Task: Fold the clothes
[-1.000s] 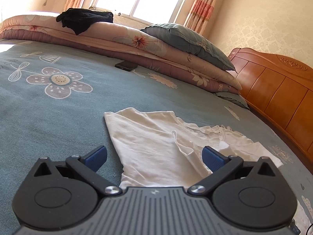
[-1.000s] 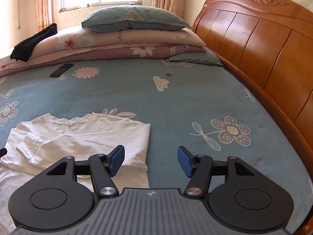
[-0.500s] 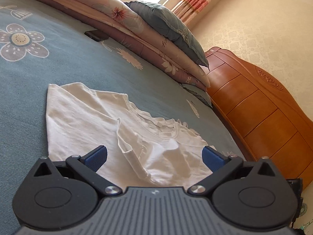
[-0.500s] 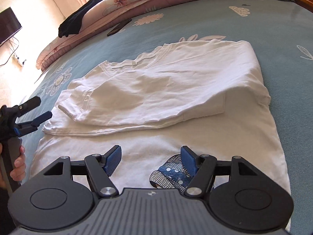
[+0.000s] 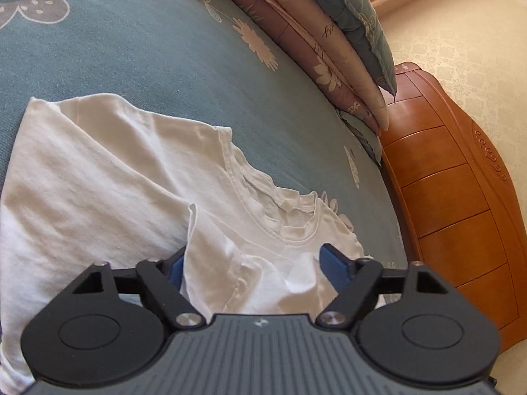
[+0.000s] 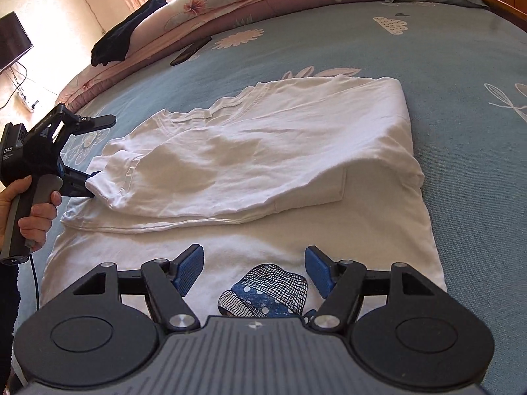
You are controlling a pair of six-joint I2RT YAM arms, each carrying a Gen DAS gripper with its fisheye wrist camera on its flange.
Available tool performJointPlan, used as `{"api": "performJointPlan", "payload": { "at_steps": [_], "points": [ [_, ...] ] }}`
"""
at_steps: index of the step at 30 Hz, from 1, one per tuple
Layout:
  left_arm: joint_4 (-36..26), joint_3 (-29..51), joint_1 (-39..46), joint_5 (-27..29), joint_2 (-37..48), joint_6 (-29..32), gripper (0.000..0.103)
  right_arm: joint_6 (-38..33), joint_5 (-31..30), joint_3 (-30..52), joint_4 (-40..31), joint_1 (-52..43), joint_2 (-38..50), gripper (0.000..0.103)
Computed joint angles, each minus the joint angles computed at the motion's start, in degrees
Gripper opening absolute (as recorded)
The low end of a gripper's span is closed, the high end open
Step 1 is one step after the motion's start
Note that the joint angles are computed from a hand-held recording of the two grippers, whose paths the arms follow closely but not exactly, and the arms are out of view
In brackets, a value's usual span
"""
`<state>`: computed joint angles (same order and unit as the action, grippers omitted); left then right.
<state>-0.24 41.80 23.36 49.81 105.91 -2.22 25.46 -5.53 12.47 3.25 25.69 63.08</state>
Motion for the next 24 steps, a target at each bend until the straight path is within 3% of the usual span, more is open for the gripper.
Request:
{"api": "performJointPlan", "payload": {
  "at_steps": [1,2,5,7,11,15,18,22,24],
  "points": [
    [-1.0,-0.2,-0.6,-2.0,-1.0,1.0,0.030,-0.1,0.1,0.0,0.0,0.0,0.0,0.073],
    [-1.8,-0.5,-0.5,-2.8,-1.8,1.8,0.022,-0.1,0.2,0.0,-0.1,-0.1,0.0,0.073],
    [1.4,-4.4,0.1,-5.3,-6.0,2.1,0.009,-0.2,0.4,-0.1,-0.1,0.0,-0.1,0.073],
    [6.0,-8.0,1.3,-6.2,-9.6,1.1,0.007,-0.1,0.7,-0.2,0.1,0.0,-0.3,0.073],
    [12.3,-12.9,2.6,-11.2,-14.2,0.2,0.007,0.1,0.8,-0.6,0.8,-0.5,-0.2,0.073],
    [8.4,-10.7,4.4,-9.0,-12.0,0.9,0.008,-0.5,0.9,-0.8,1.2,-0.4,0.2,0.073],
    [9.9,-11.1,5.3,-8.6,-12.9,-1.3,0.009,-0.7,0.9,-1.0,0.9,-0.5,-0.4,0.073],
    [10.6,-13.1,2.7,-10.3,-17.5,-1.4,0.019,-0.8,0.5,-1.4,1.0,-0.9,-0.8,0.073],
    [11.2,-14.4,-0.2,-8.5,-19.8,-1.2,0.037,-0.9,0.5,-1.6,1.1,-0.9,-1.1,0.073]
  ]
}}
